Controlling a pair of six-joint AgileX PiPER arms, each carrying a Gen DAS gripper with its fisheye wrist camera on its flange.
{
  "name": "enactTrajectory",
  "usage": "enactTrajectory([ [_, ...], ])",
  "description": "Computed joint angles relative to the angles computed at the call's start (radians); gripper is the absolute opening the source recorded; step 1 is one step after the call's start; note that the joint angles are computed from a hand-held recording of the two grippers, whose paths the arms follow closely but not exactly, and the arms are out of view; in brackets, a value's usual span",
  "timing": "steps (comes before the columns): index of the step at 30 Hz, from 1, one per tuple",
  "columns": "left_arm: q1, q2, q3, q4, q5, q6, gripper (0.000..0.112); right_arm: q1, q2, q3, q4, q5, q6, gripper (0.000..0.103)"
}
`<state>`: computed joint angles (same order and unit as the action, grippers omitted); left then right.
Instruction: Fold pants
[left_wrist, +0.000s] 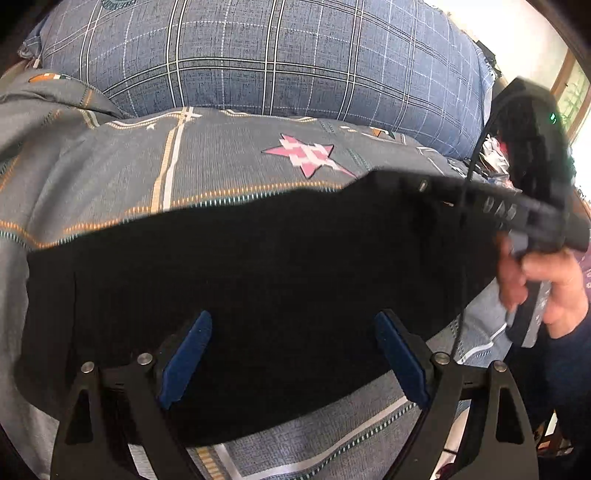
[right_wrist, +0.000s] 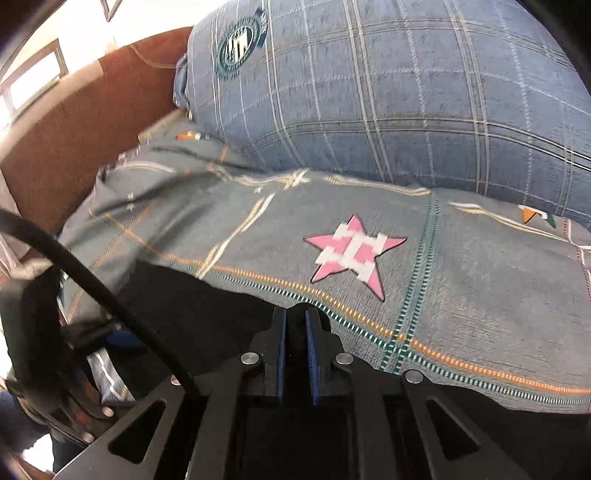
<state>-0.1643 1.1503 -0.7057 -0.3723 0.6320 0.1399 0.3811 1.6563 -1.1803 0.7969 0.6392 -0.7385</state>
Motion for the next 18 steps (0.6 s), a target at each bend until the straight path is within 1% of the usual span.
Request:
enactTrajectory([
  [1,-0.015,-0.014,0.021,0.015,-0.028,-0.004,0.089,0.007,0.006,0.004,-0.021,-0.014,0.015,0.010],
  [3,-0.037,-0.021,0.040,0.048,-0.058,-0.027,0.089,0.048,0.038,0.027,-0.123,-0.085,0.088,0.010],
  [4,-0.051,-0.029,0.050,0.076,-0.075,-0.056,0.089,0.055,0.052,0.036,-0.126,-0.104,0.096,0.011],
  [5,-0.064,-0.031,0.054,0.099,-0.085,-0.083,0.090,0.047,0.045,0.053,-0.090,-0.120,0.064,0.011],
  [6,-0.080,-0.034,0.057,0.131,-0.094,-0.116,0.090,0.029,0.039,0.066,-0.036,-0.116,0.027,0.013],
  [7,-0.090,-0.037,0.059,0.152,-0.098,-0.136,0.090,0.016,0.032,0.069,-0.022,-0.105,0.030,0.025],
  [8,-0.097,-0.039,0.056,0.169,-0.096,-0.157,0.090,0.009,0.015,0.079,-0.033,-0.108,0.052,0.040],
  [10,-0.098,-0.045,0.047,0.183,-0.084,-0.187,0.090,-0.020,-0.059,0.133,-0.019,-0.112,0.021,0.049],
  [11,-0.093,-0.053,0.035,0.169,-0.063,-0.184,0.090,-0.048,-0.125,0.185,-0.019,-0.117,0.007,0.051],
  [12,-0.089,-0.062,0.028,0.146,-0.053,-0.167,0.090,-0.063,-0.166,0.213,-0.042,-0.122,0.026,0.052],
  [13,-0.094,-0.074,0.021,0.142,-0.049,-0.167,0.090,-0.092,-0.219,0.253,-0.062,-0.125,0.036,0.052],
  [15,-0.153,-0.089,-0.004,0.223,-0.050,-0.251,0.090,-0.217,-0.337,0.333,-0.054,-0.087,0.013,0.056],
  [17,-0.224,-0.082,-0.042,0.298,-0.047,-0.331,0.090,-0.371,-0.431,0.384,-0.065,-0.046,0.001,0.067],
  [18,-0.246,-0.072,-0.058,0.306,-0.048,-0.344,0.090,-0.437,-0.463,0.395,-0.068,-0.025,-0.012,0.068],
])
